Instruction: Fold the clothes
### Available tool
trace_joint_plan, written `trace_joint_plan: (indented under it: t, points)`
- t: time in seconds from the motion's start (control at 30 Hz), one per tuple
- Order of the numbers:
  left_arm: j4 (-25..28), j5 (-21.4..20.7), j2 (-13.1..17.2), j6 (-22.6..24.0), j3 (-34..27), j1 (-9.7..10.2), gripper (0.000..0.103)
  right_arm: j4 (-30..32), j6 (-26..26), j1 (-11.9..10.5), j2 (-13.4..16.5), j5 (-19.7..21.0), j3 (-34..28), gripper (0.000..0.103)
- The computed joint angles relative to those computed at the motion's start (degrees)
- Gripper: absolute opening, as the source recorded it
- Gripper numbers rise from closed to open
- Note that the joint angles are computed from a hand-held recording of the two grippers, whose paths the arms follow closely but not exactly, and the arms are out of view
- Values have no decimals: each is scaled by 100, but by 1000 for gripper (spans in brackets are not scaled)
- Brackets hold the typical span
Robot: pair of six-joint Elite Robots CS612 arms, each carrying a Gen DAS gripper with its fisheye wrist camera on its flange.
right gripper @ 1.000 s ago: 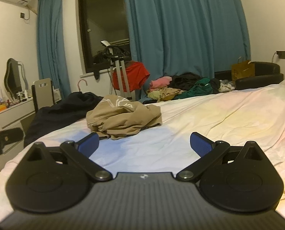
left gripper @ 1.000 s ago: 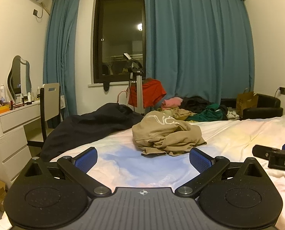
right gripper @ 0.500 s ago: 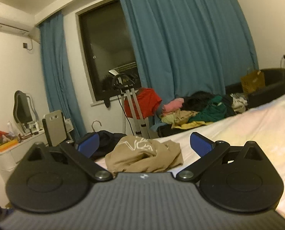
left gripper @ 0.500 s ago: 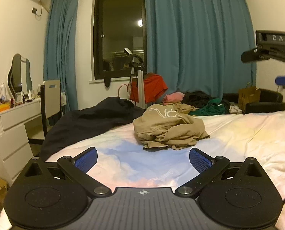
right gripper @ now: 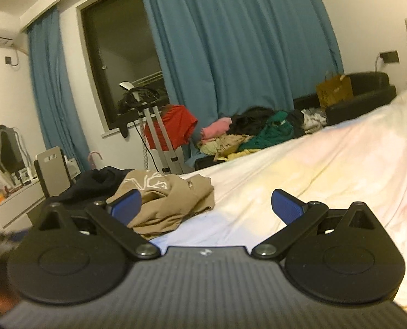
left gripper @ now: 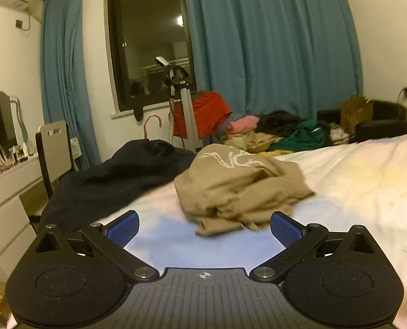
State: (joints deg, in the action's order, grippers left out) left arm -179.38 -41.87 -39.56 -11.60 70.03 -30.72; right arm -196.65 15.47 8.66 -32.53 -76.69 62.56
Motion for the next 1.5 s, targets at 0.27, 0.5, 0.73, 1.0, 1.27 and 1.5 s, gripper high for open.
trace_joint_plan:
  t: [0.27, 0.5, 0.73, 1.0, 1.27, 1.5]
  points:
    - [617, -17, 1396, 1599, -2282, 438, 103, 423, -108, 32, 252, -91, -336, 103]
    - [551, -220, 2134, 3395, -3241, 659, 100, 1056, -91, 42, 629, -13, -1011, 103]
    - [1639, -1719, 1712, 2139, -2937, 918, 17, 1593, -85, 67, 940, 86, -1563, 103]
    - [48, -2421, 695, 1131, -1315, 780, 12, 1230, -316, 117, 892, 172, -1371, 103]
    - [-2039, -2581, -519, 1037, 829, 224, 11, 246, -747, 171, 642, 246, -830, 103]
    - [-2595, -2867, -976, 779, 1868, 38, 11, -267, -704, 128, 139, 838, 29, 103]
